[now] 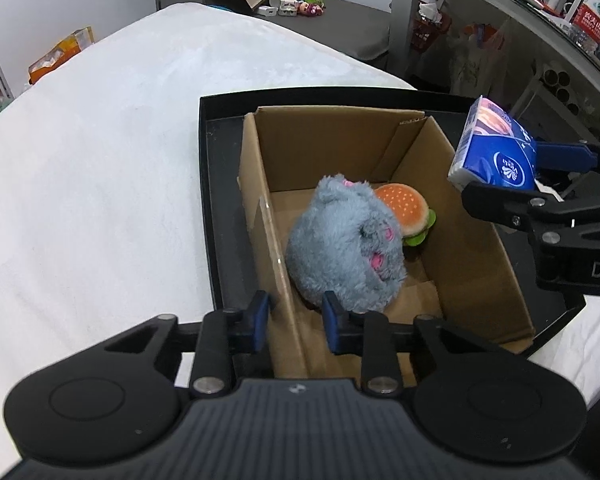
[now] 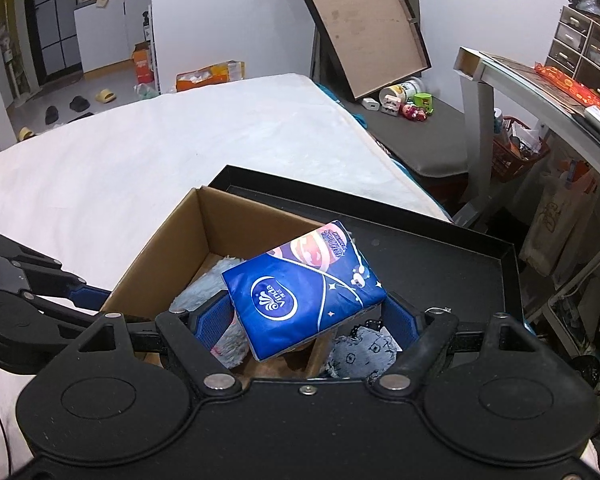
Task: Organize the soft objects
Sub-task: 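Lift the tissue pack toward the box with the right gripper while the left gripper grips the box wall, then lower the tissue pack into the box and open the right gripper, then release the box wall with the left gripper while the right gripper moves toward the denim plush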
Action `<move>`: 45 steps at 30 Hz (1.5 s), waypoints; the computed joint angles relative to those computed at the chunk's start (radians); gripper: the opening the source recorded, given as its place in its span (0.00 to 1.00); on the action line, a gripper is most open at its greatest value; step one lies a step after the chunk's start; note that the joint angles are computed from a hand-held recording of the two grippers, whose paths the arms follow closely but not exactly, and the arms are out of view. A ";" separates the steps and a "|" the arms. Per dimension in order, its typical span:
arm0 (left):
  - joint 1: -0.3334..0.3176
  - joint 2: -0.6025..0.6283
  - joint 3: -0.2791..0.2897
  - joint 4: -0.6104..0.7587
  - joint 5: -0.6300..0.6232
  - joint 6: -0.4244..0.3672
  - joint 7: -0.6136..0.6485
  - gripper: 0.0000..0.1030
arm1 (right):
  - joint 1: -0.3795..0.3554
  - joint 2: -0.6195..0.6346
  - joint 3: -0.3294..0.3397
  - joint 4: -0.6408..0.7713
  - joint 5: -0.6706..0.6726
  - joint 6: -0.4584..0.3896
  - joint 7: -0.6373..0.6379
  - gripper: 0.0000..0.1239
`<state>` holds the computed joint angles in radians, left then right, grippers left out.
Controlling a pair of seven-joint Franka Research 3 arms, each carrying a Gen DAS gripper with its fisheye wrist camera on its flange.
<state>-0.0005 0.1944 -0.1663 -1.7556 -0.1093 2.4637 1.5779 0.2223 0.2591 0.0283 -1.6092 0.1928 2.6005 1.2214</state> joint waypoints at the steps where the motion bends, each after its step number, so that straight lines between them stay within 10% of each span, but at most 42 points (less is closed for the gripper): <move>1: 0.000 -0.002 0.000 -0.003 0.001 0.001 0.001 0.23 | 0.001 -0.002 0.000 -0.003 -0.002 0.001 -0.003 0.64; 29: -0.019 -0.023 0.012 -0.010 0.084 0.012 -0.060 0.22 | -0.004 -0.032 -0.028 -0.060 -0.098 0.014 0.093 0.68; 45: -0.030 0.000 0.009 0.020 0.119 0.030 -0.102 0.47 | -0.048 -0.004 -0.039 -0.049 -0.050 0.019 0.147 0.64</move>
<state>-0.0302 0.1939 -0.1576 -1.7352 0.0100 2.4940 1.4761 0.1746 0.2556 -0.0105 -1.6583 0.1431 2.6199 1.3680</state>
